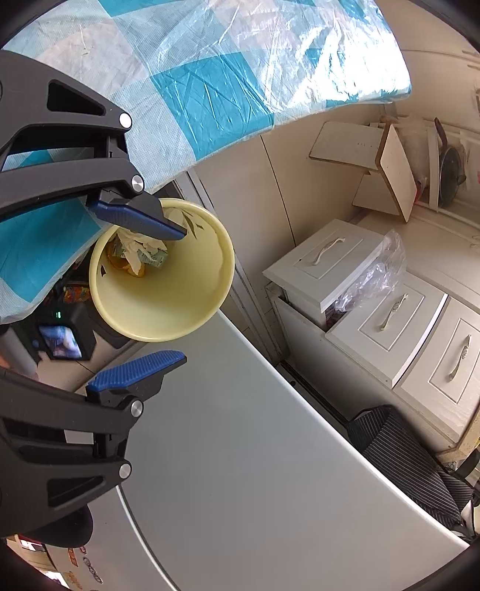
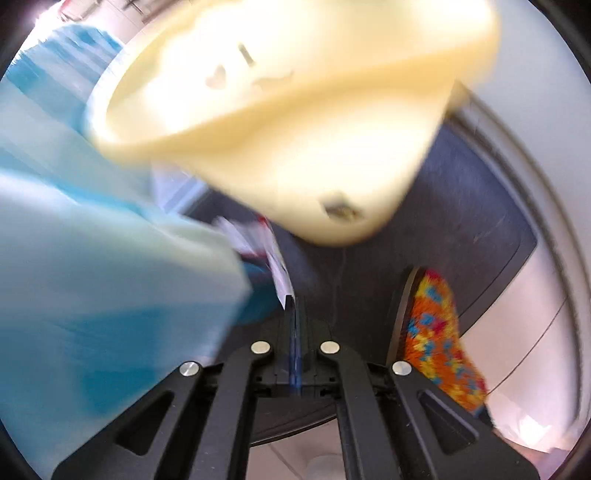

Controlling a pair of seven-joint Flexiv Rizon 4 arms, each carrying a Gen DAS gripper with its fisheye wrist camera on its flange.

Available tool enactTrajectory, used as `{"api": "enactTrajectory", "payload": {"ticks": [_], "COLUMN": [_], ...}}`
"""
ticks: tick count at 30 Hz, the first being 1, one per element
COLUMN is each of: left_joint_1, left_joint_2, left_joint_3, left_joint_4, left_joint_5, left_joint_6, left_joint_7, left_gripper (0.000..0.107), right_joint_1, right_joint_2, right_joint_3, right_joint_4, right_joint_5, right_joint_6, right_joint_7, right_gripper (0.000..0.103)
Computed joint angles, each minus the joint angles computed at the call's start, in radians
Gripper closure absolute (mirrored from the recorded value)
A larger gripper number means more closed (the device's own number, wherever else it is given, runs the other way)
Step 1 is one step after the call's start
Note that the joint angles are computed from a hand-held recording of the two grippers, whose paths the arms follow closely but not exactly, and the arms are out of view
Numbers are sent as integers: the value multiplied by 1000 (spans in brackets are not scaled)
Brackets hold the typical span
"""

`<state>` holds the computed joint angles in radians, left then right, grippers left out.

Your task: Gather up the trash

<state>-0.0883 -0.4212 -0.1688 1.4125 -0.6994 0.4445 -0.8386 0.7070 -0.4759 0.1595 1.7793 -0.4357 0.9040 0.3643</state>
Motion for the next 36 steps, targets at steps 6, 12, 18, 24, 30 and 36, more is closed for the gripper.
{"api": "enactTrajectory", "payload": {"ticks": [6,12,18,24,30,36], "left_joint_1": [37,100,156,216,284,356], "left_joint_2": [59,128,178,221,253,220], "left_joint_3": [14,56,106,163,224,263], "left_joint_4": [70,122,149,174,205,184], "left_joint_5": [-75,-169,-207,-207,-171,-113], "left_joint_6": [-3,-67,-112,-133,-92,36], "left_joint_7": [11,46,80,79,34,-104], "left_gripper": [48,48,47,46,45,36], "right_joint_1": [9,16,11,-19,-48,-53], "right_joint_2": [139,252,327,347,256,158], "right_joint_3": [-6,35,72,81,55,22], "right_joint_4": [5,-9,-63,-112,-220,-285], "right_joint_5": [-99,-242,-368,-463,-362,-175], "right_joint_6": [-78,-207,-362,-449,-465,-419], "right_joint_7": [47,95,88,25,-160,-217], "right_gripper": [102,102,102,102,102,45]}}
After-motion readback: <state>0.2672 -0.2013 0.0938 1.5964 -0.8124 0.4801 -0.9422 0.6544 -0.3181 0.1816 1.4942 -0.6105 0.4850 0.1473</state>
